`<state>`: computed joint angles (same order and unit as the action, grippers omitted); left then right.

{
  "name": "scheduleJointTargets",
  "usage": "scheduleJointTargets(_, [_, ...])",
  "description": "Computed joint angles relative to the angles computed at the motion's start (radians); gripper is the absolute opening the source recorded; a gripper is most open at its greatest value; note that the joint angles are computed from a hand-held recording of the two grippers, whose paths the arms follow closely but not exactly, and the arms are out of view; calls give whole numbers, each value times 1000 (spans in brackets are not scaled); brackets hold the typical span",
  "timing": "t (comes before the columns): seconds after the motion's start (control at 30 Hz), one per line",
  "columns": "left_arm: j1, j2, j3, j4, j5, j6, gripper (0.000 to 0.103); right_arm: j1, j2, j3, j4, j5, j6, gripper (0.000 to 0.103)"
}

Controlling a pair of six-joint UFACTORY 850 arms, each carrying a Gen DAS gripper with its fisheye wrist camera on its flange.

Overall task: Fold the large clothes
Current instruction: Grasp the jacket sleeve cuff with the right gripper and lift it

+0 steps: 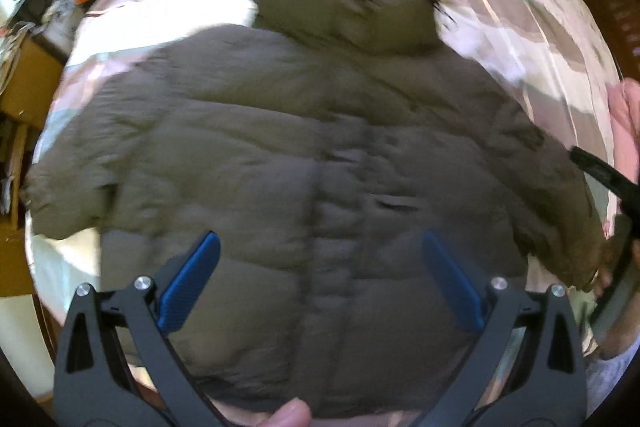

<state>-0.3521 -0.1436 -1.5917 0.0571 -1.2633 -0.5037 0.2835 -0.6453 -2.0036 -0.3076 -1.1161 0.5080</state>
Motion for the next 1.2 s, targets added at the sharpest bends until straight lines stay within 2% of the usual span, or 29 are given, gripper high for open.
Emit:
scheduleJointTargets(0.2, [-142, -167, -78, -53, 89, 19, 101, -220, 172, 268, 129, 96, -39, 102])
scheduleJointTargets(0.3, [-198, -264, -160, -53, 119, 31, 101, -323, 211, 335, 210, 98, -5, 102])
scheduleJointTargets(0.43, [-260, -384, -290, 9, 80, 23, 101, -431, 261, 461, 217, 70, 85, 102])
scheduleJointTargets(0.6, [-276, -457, -374, 9, 33, -1, 101, -579, 388, 682, 352, 182, 132, 102])
scheduleJointTargets(0.67, [-282, -482, -394, 9, 14, -7, 101, -635, 415, 751, 460, 209, 116, 102])
scheduleJointTargets(0.73, [-288, -500, -405, 15, -2, -11, 101, -664, 423, 802, 550, 224, 96, 102])
scheduleJointTargets(0.83, [-298, -514, -411, 26, -10, -23, 101, -702, 420, 877, 776, 273, -39, 102])
scheduleJointTargets(0.9, [-303, -517, -409, 29, -10, -26, 101, -715, 440, 920, 846, 315, -43, 101])
scheduleJointTargets(0.93, [-307, -518, -407, 28, -8, -29, 101, -719, 457, 938, 890, 345, -73, 94])
scheduleJointTargets(0.97, [-308, -520, -404, 26, -7, -29, 101, -728, 473, 955, 953, 369, -136, 70])
scheduleJointTargets(1.0, [-313, -504, -377, 22, 2, -31, 101, -734, 488, 966, 991, 393, -192, 39])
scheduleJointTargets(1.07, [-316, -496, -363, 13, 3, -26, 101, -734, 514, 972, 1034, 414, -273, 25])
scheduleJointTargets(1.2, [-299, -457, -316, -14, 21, -16, 101, -700, 546, 900, 1053, 426, -354, 23])
